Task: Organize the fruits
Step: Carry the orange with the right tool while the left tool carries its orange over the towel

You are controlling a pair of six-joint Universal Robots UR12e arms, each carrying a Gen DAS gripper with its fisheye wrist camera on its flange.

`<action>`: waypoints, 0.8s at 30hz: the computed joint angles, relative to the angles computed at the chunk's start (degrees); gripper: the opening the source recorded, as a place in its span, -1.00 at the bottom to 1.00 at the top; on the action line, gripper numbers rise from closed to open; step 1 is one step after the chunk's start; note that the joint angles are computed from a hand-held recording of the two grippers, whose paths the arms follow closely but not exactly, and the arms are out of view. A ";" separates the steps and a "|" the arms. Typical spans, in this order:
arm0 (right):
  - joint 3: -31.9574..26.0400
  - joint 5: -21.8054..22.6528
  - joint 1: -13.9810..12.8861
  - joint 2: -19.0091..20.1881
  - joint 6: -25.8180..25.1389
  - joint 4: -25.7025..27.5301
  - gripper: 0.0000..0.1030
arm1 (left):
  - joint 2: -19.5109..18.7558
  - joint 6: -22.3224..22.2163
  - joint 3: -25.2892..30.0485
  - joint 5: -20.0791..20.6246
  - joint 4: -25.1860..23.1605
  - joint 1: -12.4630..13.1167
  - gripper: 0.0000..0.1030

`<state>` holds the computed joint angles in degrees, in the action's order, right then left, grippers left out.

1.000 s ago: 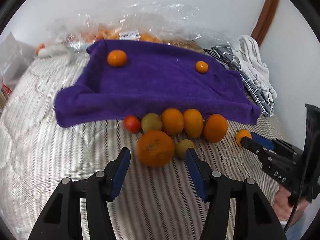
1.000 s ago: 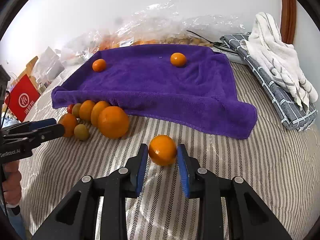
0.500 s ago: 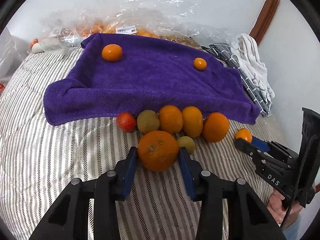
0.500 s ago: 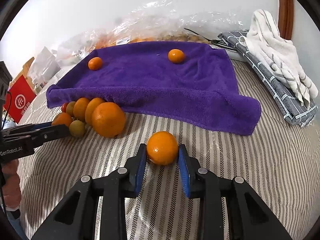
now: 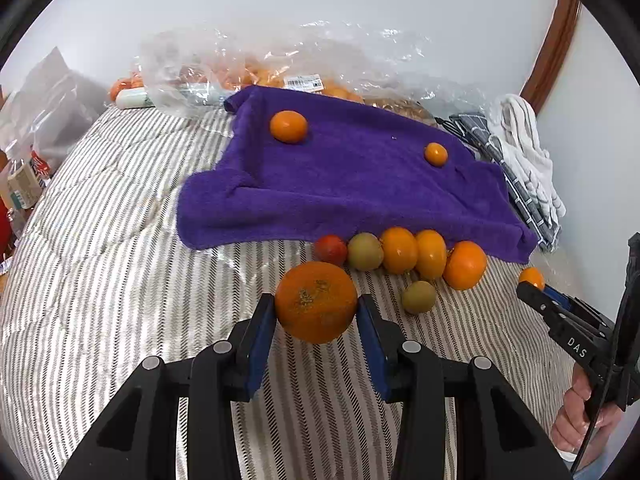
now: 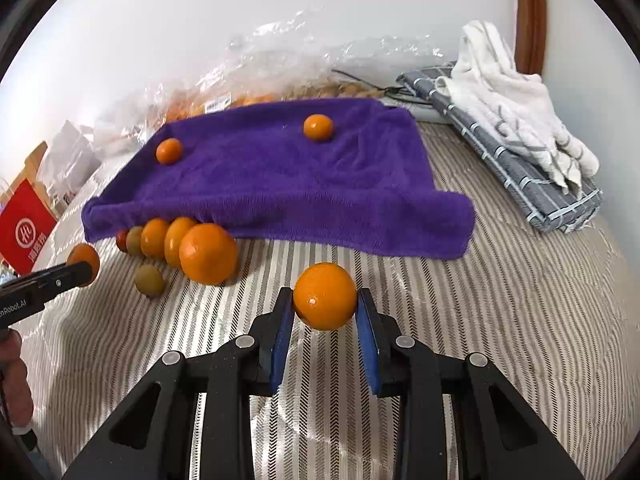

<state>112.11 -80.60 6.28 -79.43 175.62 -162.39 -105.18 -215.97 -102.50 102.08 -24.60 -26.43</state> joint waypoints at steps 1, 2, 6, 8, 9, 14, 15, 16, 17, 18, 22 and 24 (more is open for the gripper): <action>0.07 -0.01 -0.03 -0.21 0.35 -0.39 -0.40 | 0.16 0.05 -0.04 0.44 0.09 -0.05 -0.24; 0.05 -0.02 -0.07 -0.33 0.69 -0.61 -0.40 | 0.25 0.07 -0.03 0.82 0.23 -0.13 -0.24; -0.34 -0.01 -0.21 -0.90 1.57 -1.25 -0.40 | 0.82 0.14 -0.07 1.02 1.07 -0.21 -0.24; -0.63 -0.29 -0.17 -1.09 1.84 -1.77 -0.40 | 0.95 0.79 0.23 1.46 1.34 -0.30 -0.24; -0.85 -0.38 -0.18 -1.18 1.97 -1.90 -0.40 | 1.01 1.19 0.45 2.00 1.42 -0.38 -0.24; -2.50 -1.37 0.17 -1.26 1.78 -2.24 -0.40 | 1.23 2.53 1.40 2.80 2.38 -0.19 -0.24; -2.94 -1.53 0.25 -1.16 1.65 -2.46 -0.40 | 1.24 2.88 1.69 3.07 2.48 -0.08 -0.24; -3.38 -1.67 0.33 -1.08 1.58 -2.63 -0.40 | 1.20 3.20 2.13 3.54 2.47 0.05 -0.24; -3.96 -1.71 0.43 -0.91 1.60 -2.73 -0.40 | 1.16 3.39 2.44 3.86 2.44 0.14 -0.24; -4.63 -1.60 0.51 -0.68 1.39 -2.76 -0.40 | 1.07 3.75 2.95 4.39 2.50 0.26 -0.24; -7.47 -1.95 0.88 0.80 0.47 -3.32 -0.40 | 0.40 5.71 4.80 6.21 2.95 0.63 -0.24; -8.90 -2.29 1.03 1.75 0.39 -3.15 -0.40 | -0.13 6.70 5.66 6.78 3.76 0.92 -0.24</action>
